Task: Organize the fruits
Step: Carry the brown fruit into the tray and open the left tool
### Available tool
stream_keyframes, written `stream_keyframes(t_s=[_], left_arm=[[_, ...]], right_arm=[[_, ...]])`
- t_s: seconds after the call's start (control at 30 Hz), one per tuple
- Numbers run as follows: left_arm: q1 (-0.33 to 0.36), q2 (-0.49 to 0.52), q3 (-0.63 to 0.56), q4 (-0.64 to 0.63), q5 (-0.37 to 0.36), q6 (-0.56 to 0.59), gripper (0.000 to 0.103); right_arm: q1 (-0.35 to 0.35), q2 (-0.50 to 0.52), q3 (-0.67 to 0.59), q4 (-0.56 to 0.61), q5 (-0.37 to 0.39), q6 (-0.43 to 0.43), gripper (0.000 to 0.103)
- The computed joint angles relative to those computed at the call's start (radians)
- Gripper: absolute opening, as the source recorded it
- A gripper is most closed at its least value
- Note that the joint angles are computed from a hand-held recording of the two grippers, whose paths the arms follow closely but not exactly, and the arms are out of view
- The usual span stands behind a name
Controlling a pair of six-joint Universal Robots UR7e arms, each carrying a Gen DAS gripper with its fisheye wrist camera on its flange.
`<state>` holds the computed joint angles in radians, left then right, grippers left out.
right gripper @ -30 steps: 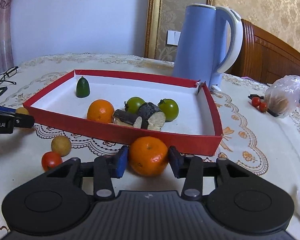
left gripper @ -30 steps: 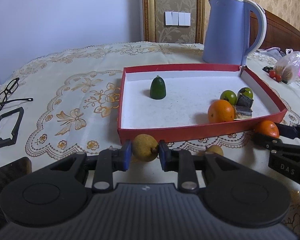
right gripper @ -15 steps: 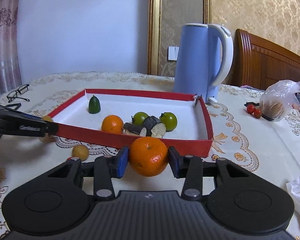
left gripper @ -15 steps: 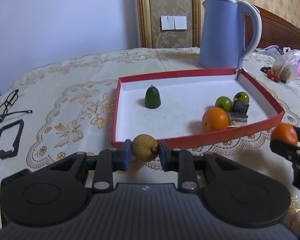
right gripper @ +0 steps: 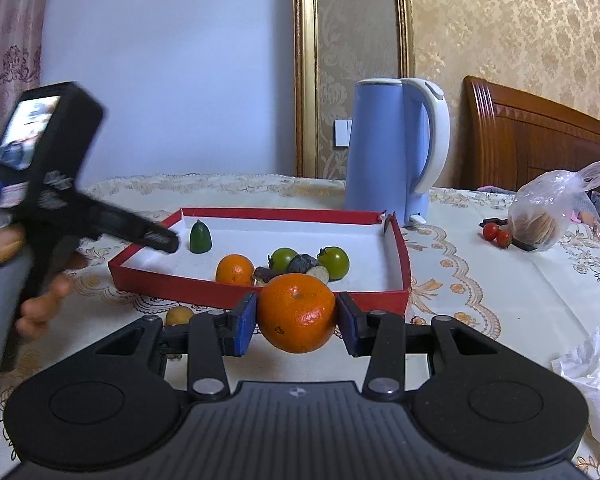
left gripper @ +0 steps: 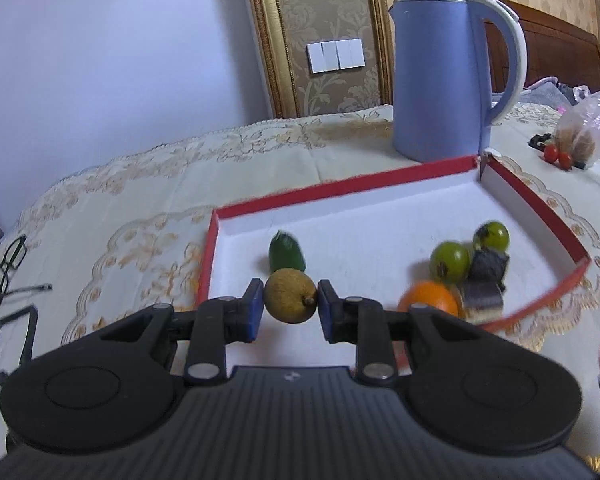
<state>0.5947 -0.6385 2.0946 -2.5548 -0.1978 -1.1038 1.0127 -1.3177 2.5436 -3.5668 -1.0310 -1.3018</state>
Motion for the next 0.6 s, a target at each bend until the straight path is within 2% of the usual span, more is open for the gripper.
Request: stream_keyframes(t_s=[0.23,0.37,0.6], left_arm=[[0.06,0.088,-0.099,-0.243,0.034,0.315,0.027],[0.088,0.124,-0.146,-0.351,0.022,0.443,0.027],[0.131,0.146,-0.208,-0.335,0.019,0.476,0.028]], right_arm=[[-0.018,-0.018,0.012,0.02,0.017,-0.016,0.042],[-0.02,-0.021,0.012,0.023,0.022,-0.017,0.042],[-0.028,-0.031,0.02,0.035,0.034,-0.025,0.042]])
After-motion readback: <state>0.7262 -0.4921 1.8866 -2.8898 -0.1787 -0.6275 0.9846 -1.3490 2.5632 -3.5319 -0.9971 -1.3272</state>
